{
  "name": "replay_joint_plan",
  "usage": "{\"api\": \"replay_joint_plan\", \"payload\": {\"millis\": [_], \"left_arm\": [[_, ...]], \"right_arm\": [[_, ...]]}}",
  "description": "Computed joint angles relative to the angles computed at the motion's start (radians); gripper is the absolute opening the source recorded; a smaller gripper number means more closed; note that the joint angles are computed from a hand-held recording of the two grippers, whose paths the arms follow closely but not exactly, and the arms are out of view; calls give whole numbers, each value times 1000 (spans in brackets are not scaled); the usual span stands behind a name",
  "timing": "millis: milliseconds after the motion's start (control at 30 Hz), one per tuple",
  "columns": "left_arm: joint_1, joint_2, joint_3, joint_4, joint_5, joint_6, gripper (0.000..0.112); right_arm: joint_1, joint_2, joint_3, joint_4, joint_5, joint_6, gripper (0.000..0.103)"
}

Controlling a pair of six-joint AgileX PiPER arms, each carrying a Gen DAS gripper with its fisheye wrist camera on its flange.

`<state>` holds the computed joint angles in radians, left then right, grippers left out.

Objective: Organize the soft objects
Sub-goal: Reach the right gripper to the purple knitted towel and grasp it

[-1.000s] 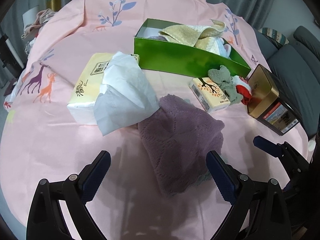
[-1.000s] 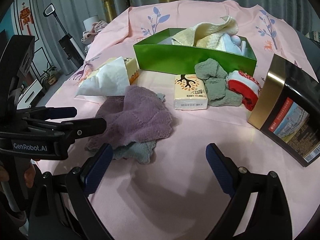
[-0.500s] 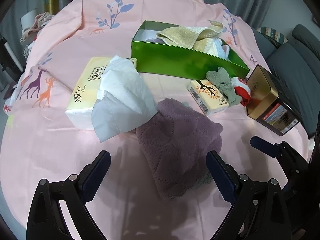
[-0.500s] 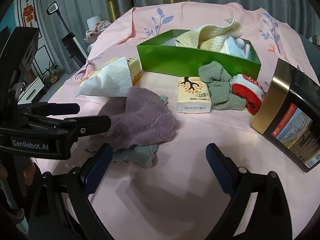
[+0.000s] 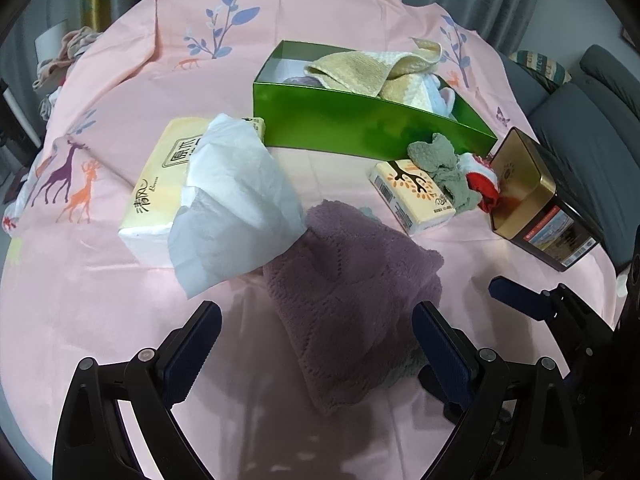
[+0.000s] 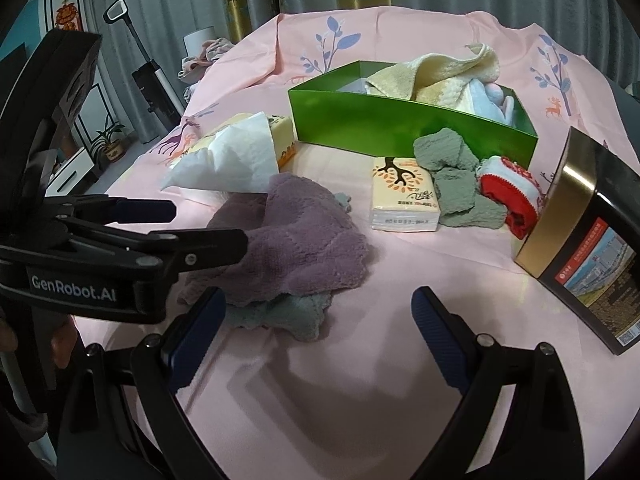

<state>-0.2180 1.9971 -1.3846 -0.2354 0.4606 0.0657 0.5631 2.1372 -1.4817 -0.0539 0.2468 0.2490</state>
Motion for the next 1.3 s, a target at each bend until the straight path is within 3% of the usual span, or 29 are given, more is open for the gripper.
{"api": "replay_joint_plan", "payload": {"millis": [467,1033,1200,1300], "left_arm": [[13,68,-58,-133,37,146,96],[54,106,-90,-348,105,335,95],[64,101,-75,-385,103,366,78],[67,104,-74,-390,103,367,67]], "right_arm": [[22,62,-88,-61,63,41,94],[11,93,-110,30,79,-31,93],[8,95,-111,56,81,-63,90],[11,99,-120,52,87,-74,81]]}}
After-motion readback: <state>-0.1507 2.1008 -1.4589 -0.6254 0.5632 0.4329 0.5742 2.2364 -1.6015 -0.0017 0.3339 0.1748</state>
